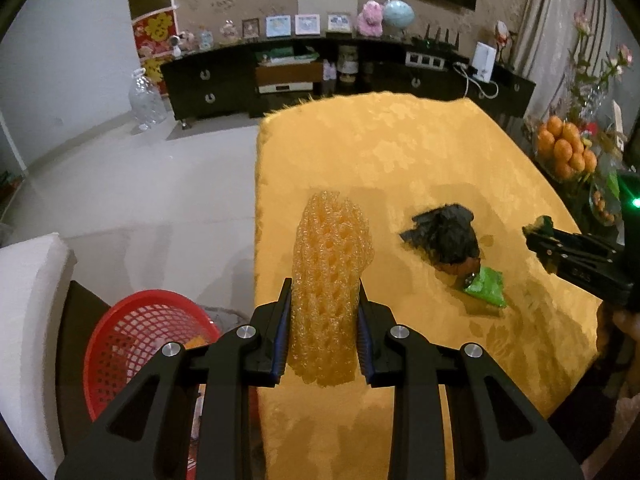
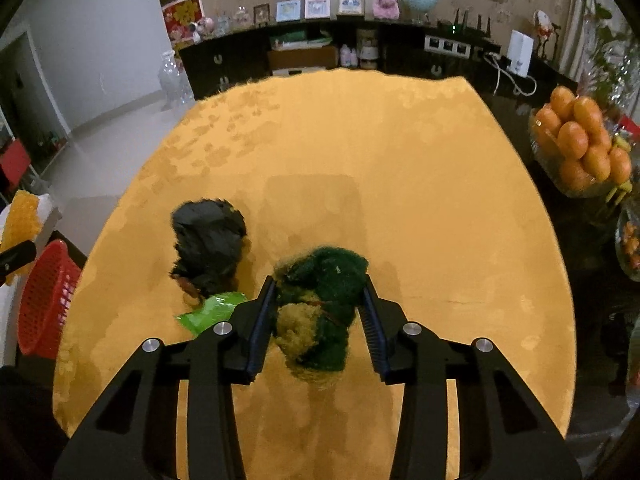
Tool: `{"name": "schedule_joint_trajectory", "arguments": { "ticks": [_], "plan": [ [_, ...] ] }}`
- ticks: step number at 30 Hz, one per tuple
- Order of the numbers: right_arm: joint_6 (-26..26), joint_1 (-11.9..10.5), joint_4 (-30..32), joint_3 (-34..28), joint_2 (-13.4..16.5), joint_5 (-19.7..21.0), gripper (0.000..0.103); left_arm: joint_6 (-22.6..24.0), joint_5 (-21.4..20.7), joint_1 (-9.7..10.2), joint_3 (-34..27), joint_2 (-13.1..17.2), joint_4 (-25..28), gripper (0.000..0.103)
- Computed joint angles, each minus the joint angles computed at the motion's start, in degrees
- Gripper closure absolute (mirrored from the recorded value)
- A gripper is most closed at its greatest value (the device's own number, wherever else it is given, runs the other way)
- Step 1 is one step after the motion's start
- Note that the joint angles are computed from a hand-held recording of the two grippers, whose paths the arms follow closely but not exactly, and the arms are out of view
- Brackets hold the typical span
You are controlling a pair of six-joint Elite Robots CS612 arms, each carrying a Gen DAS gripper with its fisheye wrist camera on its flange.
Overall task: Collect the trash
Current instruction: 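Carry the foam net and green sponge over the red wastebasket with both tools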
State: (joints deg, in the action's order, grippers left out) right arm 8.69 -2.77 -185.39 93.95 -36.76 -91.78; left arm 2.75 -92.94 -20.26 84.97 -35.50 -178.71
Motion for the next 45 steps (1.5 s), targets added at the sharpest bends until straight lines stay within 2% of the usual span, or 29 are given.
{"name": "schedule_joint_trajectory", "arguments": {
  "ticks": [10, 22, 36, 45],
  "plan": [
    [-1.9, 1.6, -5.0, 2.6, -3.8, 0.0, 0.063, -1.4, 1.5, 0.75, 4.1, -3.0, -6.1, 0.077],
    [-5.2, 4.4, -7.4, 2.2, -5.8, 1.7, 0.063, -4.7, 4.3, 2.07, 7.8, -5.4, -10.3, 0.077],
    [-8.2, 7.8, -5.5, -2.5, -4.4, 7.3, 0.063, -9.6, 10.0, 4.05, 11.1, -7.6, -12.0, 0.077],
    [-11.0, 9.7, -2.8, -5.9, -3.2, 10.8, 0.063, -12.7, 12.1, 5.56, 11.8, -7.9, -11.3, 0.077]
  ]
}}
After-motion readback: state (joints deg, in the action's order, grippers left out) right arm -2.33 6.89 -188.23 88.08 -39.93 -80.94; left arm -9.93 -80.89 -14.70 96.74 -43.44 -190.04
